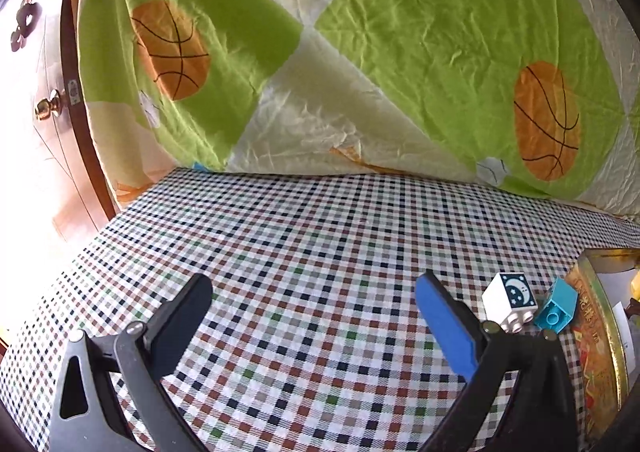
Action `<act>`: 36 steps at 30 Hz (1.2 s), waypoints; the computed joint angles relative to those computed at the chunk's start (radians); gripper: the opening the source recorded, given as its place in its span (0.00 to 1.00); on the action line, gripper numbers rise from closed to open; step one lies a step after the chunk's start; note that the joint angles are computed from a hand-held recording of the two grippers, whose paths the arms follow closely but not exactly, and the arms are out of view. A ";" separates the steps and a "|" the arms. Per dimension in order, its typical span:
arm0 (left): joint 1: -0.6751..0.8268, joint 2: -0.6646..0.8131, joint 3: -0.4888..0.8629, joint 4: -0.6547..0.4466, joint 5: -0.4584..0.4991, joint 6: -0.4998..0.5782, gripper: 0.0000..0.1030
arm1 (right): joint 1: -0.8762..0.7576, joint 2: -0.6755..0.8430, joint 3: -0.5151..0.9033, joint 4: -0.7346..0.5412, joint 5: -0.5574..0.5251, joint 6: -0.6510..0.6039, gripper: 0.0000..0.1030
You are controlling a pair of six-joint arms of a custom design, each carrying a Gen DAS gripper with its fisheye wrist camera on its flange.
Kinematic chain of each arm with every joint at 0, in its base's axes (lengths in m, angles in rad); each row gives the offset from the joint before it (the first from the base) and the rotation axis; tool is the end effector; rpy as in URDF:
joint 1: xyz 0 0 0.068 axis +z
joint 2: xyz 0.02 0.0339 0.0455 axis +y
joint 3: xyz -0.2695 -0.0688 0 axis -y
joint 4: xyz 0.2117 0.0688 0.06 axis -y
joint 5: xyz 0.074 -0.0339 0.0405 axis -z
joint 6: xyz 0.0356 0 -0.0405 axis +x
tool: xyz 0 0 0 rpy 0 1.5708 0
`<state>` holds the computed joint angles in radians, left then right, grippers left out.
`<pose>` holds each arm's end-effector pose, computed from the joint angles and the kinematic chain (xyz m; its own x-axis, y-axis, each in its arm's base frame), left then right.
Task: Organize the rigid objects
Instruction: 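Withdraw both open tools from the tray toward the duplo bricks on the tablecloth, then grasp the white moon-sticker duplo brick with the left tool while the right tool approaches the blue brick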
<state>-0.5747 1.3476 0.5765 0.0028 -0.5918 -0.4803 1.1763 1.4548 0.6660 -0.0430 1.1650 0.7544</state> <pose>0.2025 -0.1075 0.1998 -0.5702 -0.0876 -0.8168 -0.1680 0.9857 0.0115 0.1224 0.2089 0.2082 -0.2937 -0.0021 -0.9559 0.1023 0.9942 -0.0336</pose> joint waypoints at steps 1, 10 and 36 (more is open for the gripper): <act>-0.003 0.005 0.003 0.008 0.028 0.012 0.99 | 0.007 0.000 0.011 -0.048 0.028 0.026 0.89; -0.088 0.222 0.223 -0.020 0.114 0.060 0.99 | -0.014 -0.052 -0.002 -0.125 0.065 0.070 0.89; -0.031 0.505 0.475 -0.148 0.350 0.099 0.61 | -0.064 -0.127 -0.045 -0.088 -0.025 0.105 0.89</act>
